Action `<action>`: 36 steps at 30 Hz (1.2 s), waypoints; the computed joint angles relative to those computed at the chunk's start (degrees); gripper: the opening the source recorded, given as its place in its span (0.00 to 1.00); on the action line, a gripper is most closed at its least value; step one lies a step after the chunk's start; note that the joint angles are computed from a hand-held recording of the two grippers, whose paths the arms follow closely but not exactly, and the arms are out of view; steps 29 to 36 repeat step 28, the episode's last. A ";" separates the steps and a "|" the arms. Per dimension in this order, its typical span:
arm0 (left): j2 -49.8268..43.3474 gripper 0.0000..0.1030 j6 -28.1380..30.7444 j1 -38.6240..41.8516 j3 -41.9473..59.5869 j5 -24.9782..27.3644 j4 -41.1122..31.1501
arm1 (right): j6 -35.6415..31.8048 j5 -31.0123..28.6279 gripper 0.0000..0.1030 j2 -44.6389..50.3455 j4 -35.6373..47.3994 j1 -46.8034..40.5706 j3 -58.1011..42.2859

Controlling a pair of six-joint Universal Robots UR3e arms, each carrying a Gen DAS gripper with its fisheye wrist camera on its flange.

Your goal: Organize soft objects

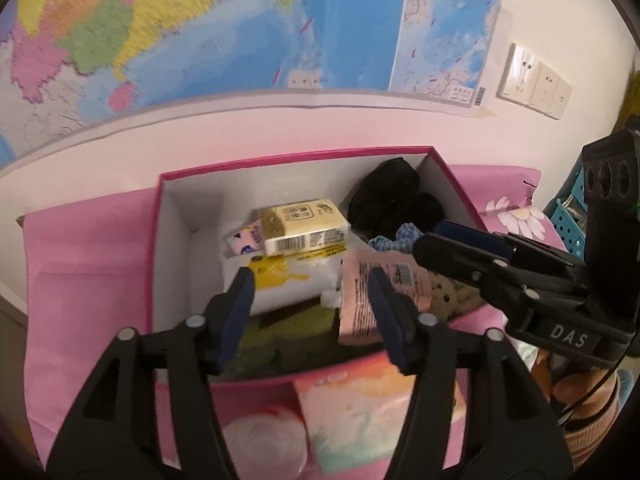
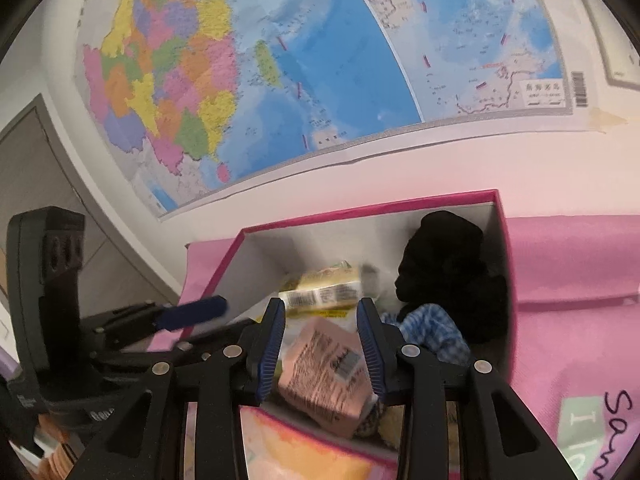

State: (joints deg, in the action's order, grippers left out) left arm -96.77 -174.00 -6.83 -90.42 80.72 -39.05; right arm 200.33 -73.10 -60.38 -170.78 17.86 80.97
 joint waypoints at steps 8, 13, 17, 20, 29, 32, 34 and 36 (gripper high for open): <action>20.44 0.96 3.04 3.64 -24.84 -2.27 13.65 | -5.58 -7.11 0.72 -10.80 -7.23 5.24 15.93; 29.78 1.00 1.21 3.56 -35.42 2.37 15.26 | -7.12 -18.94 1.00 -15.08 -14.01 12.76 25.16; 32.87 1.00 -2.17 3.45 -39.46 4.99 11.79 | -4.90 -28.04 1.00 -14.97 -17.34 18.70 29.87; 34.54 1.00 -4.12 3.10 -41.88 6.50 11.11 | -2.36 -32.04 1.00 -14.29 -17.88 21.98 31.57; 32.18 1.00 -9.59 -6.78 -46.51 22.13 19.90 | -0.02 -34.91 1.00 -11.72 -17.19 25.88 30.73; 32.18 1.00 -9.59 -6.78 -46.51 22.13 19.90 | -0.02 -34.91 1.00 -11.72 -17.19 25.88 30.73; 32.18 1.00 -9.59 -6.78 -46.51 22.13 19.90 | -0.02 -34.91 1.00 -11.72 -17.19 25.88 30.73; 32.18 1.00 -9.59 -6.78 -46.51 22.13 19.90 | -0.02 -34.91 1.00 -11.72 -17.19 25.88 30.73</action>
